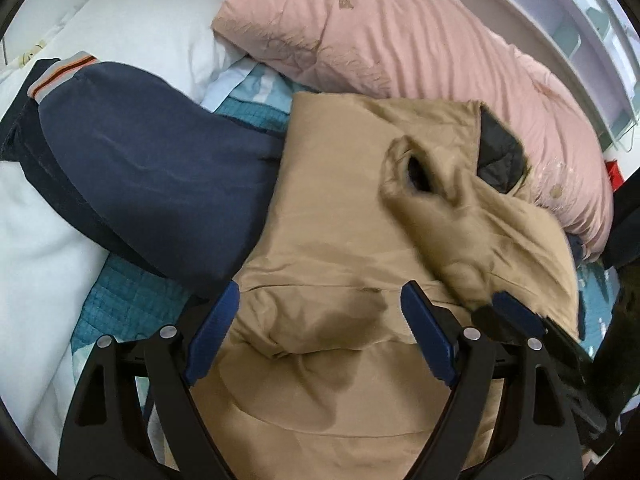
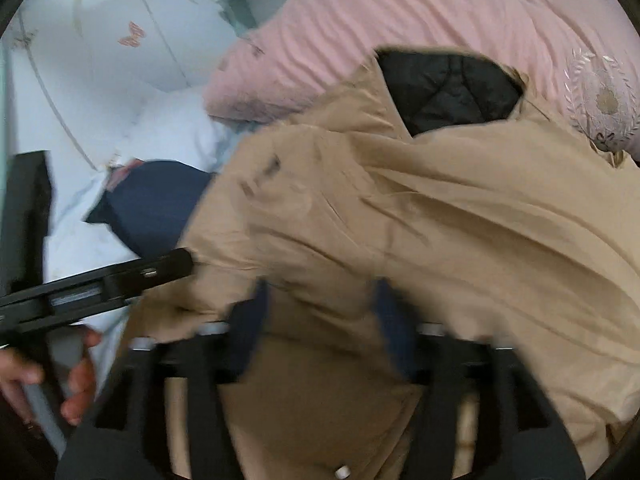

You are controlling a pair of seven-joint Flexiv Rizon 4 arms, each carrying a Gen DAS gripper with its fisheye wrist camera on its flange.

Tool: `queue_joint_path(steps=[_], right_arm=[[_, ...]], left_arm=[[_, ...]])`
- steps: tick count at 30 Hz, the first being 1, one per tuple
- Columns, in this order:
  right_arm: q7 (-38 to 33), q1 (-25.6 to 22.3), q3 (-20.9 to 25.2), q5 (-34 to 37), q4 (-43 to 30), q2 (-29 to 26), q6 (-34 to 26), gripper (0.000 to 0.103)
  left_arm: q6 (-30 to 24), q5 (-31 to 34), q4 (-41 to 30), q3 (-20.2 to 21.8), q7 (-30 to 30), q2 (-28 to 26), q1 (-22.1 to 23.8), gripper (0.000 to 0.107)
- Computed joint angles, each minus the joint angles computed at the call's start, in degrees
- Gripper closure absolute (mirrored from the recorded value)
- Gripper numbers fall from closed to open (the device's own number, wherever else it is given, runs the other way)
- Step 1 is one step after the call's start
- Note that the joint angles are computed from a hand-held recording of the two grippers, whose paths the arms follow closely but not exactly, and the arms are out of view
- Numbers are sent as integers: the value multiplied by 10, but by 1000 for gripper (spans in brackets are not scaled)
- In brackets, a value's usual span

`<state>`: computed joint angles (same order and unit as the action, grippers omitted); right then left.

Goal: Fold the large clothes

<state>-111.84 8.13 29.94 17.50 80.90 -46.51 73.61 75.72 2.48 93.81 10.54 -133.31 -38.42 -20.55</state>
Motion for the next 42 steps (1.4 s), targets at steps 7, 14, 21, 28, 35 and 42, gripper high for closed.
queue_joint_path(steps=[7,14,21,28,35,42], right_arm=[[-58,-57,37,15,74,37,101,38],[90,-122,5,27,27,15,51,66],[151,-111,-67,25,-20,-24,-94,103],[116,-118,-61,62,-31,-20,-98,97],[95,-110,-73,82,-80,-22,-78,67],[131,-98,-89,67,-184,-79,-119,59]], left_arm=[[5,0,-67,-15,38,-19,0,22],[-82,-28,-227,-48,121,-109,10,22],[-208,-48,-266,-82,113,-155,36,21],[-196,-31,-255,-65,106,-149,21,21],[-101,-61,-184,-114,152,-118,56,21],[-99,-77,-187,-48,139,-93,46,18]])
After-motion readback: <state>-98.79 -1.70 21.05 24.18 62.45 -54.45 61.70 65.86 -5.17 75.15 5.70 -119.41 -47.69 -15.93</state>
